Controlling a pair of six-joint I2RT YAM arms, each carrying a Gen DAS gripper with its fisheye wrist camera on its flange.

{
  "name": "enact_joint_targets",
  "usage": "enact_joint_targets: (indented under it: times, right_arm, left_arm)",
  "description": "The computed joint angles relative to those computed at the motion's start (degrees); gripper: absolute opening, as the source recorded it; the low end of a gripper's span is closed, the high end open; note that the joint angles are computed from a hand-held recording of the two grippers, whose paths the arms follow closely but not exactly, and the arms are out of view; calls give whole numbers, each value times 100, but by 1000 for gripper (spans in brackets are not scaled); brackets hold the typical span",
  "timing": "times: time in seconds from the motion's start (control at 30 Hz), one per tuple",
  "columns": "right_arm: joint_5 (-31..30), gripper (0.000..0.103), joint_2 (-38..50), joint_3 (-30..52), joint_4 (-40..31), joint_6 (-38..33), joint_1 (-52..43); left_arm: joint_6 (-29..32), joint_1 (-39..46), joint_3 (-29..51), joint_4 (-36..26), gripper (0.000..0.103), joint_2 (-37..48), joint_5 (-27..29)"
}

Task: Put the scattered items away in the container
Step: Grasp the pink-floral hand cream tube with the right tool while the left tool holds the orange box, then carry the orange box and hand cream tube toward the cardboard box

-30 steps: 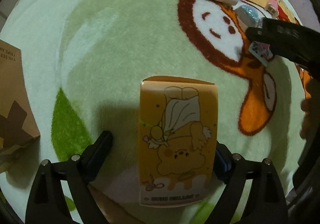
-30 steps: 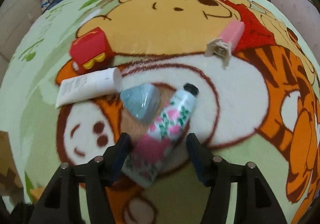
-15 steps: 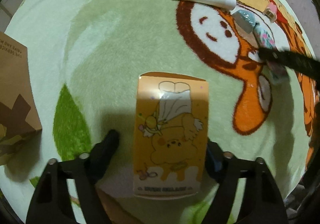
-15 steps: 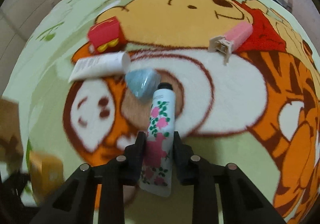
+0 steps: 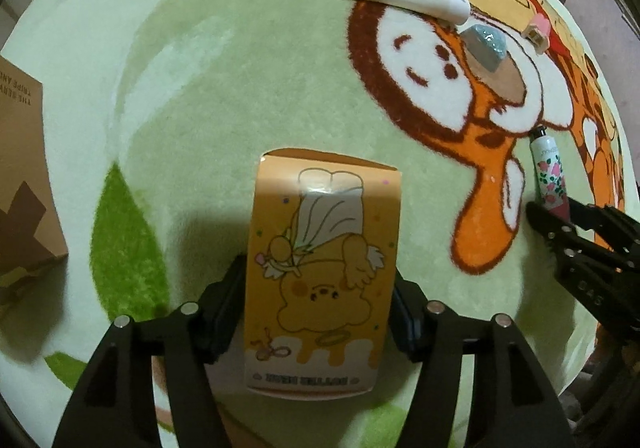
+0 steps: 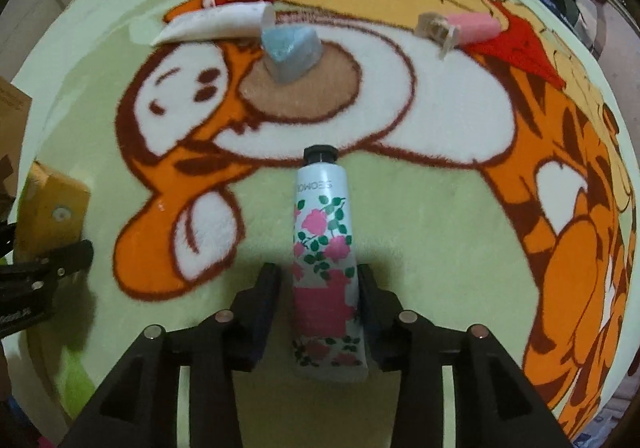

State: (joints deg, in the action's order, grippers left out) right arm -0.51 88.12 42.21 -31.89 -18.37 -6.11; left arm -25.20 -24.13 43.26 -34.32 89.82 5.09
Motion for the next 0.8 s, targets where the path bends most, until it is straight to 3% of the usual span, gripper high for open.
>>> enact_joint_targets:
  times: [0.03,0.07,0.13,0.2,0.47,0.6,0.7,0.8]
  right_arm:
    - [-16,40,14,4,9,17,-22]
    - [-41,40,18,4,19,31,-49]
    - [-128,40,-29,-18,28,22,-132]
    - [-240,29,-181,-40,-30,-91,-217]
    - [-309,29,-1462,-170,-704,-294,-351]
    - [-401,29,-2212,-76,-1301,-343,-363]
    - [-388,29,-2549,123,-1652,-302,-250]
    - [-410,29,-2835,479,-2175,-83,-44]
  left_arm:
    - [0,16,-11,-11,49,-38,-6]
    - [13,43,-25,-30,47,-86,6]
    - [11,83,-39,-100,46,-213,19]
    - [-14,35,-32,-216,46,-349,-98]
    - [-391,-522,304,-1219,45,-1107,-1118]
    - [-1122,-1134,257,-1764,45,-1564,-1637]
    - [-1191,-1061,738,-1826,45,-1174,-1720]
    - [-1095,-750,935,-2500,45,-1835,-1667]
